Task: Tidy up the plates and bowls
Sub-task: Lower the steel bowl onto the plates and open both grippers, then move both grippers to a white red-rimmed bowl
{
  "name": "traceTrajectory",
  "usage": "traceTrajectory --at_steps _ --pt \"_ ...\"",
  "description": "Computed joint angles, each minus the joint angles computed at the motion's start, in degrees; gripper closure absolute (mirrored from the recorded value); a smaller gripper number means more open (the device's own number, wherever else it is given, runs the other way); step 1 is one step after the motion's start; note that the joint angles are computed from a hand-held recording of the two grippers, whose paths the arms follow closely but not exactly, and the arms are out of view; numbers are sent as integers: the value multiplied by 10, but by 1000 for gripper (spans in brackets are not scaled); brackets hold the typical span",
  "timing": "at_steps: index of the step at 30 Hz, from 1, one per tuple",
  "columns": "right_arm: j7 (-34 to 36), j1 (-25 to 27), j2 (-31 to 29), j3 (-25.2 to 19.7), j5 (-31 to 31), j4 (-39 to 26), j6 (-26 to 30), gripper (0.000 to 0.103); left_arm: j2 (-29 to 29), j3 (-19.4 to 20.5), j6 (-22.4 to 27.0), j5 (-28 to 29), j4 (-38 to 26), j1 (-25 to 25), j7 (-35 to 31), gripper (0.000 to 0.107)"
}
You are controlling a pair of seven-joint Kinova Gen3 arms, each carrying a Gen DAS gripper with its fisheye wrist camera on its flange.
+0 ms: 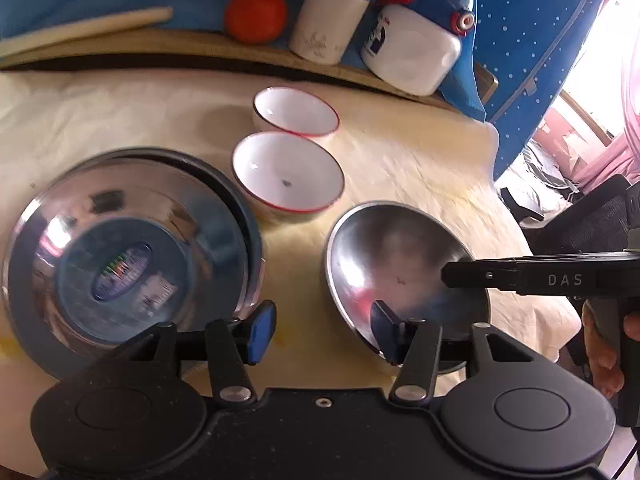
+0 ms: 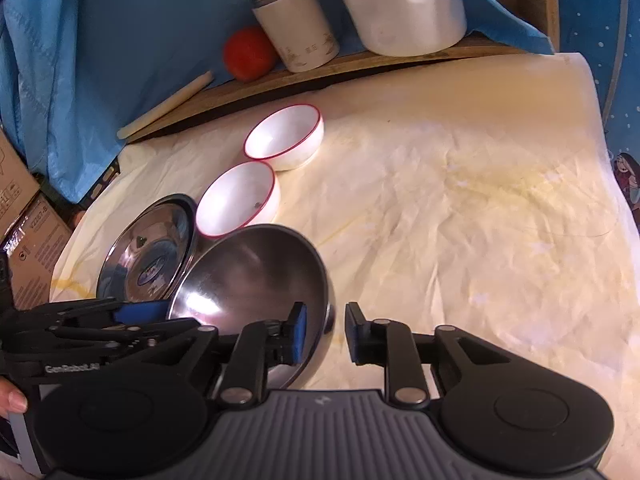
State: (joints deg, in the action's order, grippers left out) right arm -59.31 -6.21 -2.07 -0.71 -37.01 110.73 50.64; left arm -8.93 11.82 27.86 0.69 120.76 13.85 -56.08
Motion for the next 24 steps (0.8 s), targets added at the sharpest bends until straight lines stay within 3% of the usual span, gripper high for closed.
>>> traceTrajectory --at_steps 3,5,10,18,21,24 --pt "2 0 -7 0 4 4 -15 71 -9 -11 -2 11 1 5 -26 47" --pt "12 1 -8 5 -6 5 -15 67 -15 -6 -5 2 0 0 -27 38" --pt "36 4 -11 13 -30 5 -22 45 -31 -10 -27 -3 0 -10 -44 27" --pt "70 3 1 8 -63 -4 -38 17 -16 26 -42 -92 -24 -87 5 10" --pt "73 0 11 1 -71 -11 -44 13 17 6 -26 -100 -49 -83 -3 5" --pt "69 -4 22 -8 -72 -19 -52 10 49 -33 -4 -60 -77 -66 -55 5"
